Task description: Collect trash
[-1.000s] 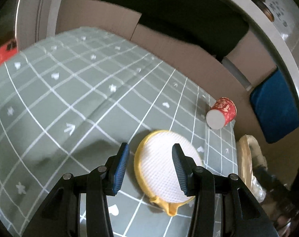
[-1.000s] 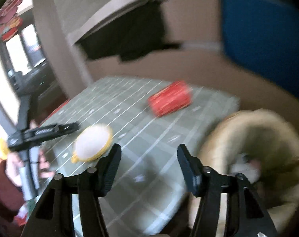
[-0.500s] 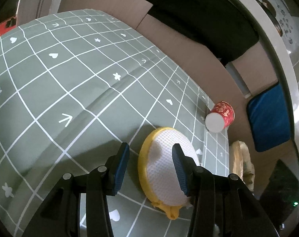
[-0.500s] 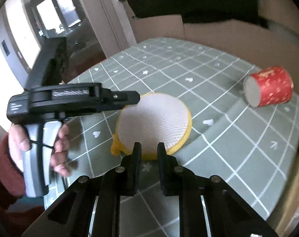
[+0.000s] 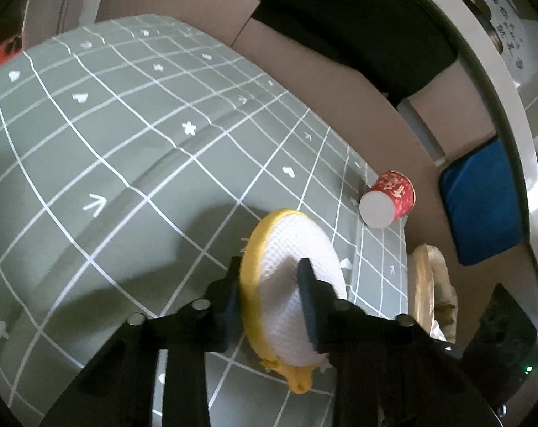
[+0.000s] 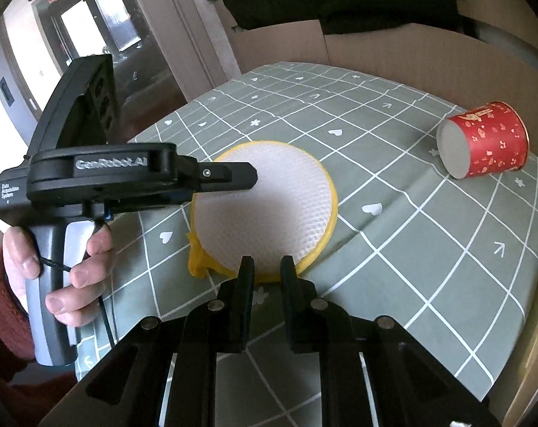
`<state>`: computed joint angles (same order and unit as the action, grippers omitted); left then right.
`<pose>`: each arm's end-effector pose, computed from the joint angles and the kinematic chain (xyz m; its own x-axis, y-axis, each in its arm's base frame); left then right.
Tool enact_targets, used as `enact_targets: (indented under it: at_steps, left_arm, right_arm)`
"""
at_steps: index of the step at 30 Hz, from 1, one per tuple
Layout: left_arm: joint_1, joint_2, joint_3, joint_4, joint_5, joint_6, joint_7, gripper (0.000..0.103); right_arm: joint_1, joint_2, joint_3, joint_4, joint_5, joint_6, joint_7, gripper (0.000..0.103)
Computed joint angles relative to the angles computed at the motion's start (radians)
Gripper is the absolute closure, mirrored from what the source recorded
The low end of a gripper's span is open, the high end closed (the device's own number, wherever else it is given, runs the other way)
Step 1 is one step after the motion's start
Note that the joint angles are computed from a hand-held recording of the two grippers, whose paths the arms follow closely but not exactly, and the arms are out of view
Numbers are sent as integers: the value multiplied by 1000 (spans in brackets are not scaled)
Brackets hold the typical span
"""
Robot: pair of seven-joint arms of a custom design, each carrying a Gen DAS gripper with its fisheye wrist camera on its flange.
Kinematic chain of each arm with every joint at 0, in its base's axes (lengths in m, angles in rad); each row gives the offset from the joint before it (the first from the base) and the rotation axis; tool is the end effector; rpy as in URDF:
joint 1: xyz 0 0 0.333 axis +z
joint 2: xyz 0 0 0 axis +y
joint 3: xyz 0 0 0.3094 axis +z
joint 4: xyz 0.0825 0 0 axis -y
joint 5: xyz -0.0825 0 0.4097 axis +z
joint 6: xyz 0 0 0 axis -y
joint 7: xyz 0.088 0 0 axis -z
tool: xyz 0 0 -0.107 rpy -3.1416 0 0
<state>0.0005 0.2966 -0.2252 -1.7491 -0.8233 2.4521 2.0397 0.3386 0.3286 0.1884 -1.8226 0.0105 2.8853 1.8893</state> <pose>0.6792 -0.1419 0.4321 -0.2436 -0.7938 0.5572 -0.8954 -0.0367 -0.4437 0.6136 0.3418 0.4267 0.2547 -0.9267 -0.2762 -0.7866 -0.0325 -0.6166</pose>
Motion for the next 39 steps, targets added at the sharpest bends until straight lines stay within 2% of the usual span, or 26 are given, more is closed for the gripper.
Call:
enact_targets:
  at_steps: [3,4,6,7,9,13,15,17,20,23,25,26,27,28,29,33,35,39]
  left_arm:
    - [2,-23,-6,-24,-30,30,29,83]
    - [-4,-40,-7,-44,-37,64,41,83]
    - [-10,-68,-11,-75,-64,126,75,85]
    - [-14,-89,-16,-99,-94,172,104,86]
    - [-24,-118,-19,-128,-137,241,148,87]
    - [-45,-159,-26,-170,-245,385,284,87]
    - [-50,-162,-25,-170,-295,403,349,87]
    - [-53,-151,-15,-160,-291,380,372,87]
    - [-50,-127,-1,-145,-264,347,328,87]
    - [-42,-112,1,-140,-256,338,303,87]
    - [-38,-104,-2,-135,-253,331,294,87]
    - [-36,-103,-4,-134,-252,330,291,87]
    - [-35,-100,-5,-131,-252,329,290,87]
    - [-34,-102,-8,-133,-253,330,291,87]
    - [-34,-103,-10,-133,-252,333,292,87]
    - [-42,-106,-15,-130,-235,348,290,87]
    - [-45,-117,-23,-129,-250,359,307,87]
    - [-64,-146,-34,-132,-292,399,352,87]
  right_arm:
    - [37,-48,-61,-49,-76,39,76,84]
    - [61,-70,-103,-68,-129,56,141,79]
    - [119,-111,-210,-97,-280,73,342,67]
    - [132,-121,-242,-99,-339,72,424,62]
    - [152,-134,-310,-91,-453,54,616,59]
    - [145,-106,-376,-52,-575,64,912,49]
    - [125,-67,-376,-17,-584,64,998,48]
    - [76,-5,-330,54,-542,24,982,48]
    - [40,75,-286,173,-526,-95,941,48]
    - [-2,140,-245,254,-463,-136,891,37]
    - [-41,181,-202,306,-396,-150,805,37]
    - [-52,207,-185,348,-364,-198,756,37]
    - [-57,218,-179,362,-344,-212,724,37]
    - [-61,221,-172,361,-328,-201,694,41]
    - [-52,211,-182,342,-329,-182,688,49]
    - [13,121,-242,236,-420,-92,713,49]
    - [53,58,-273,178,-503,-63,742,50]
    - [125,-87,-332,47,-755,-21,910,50]
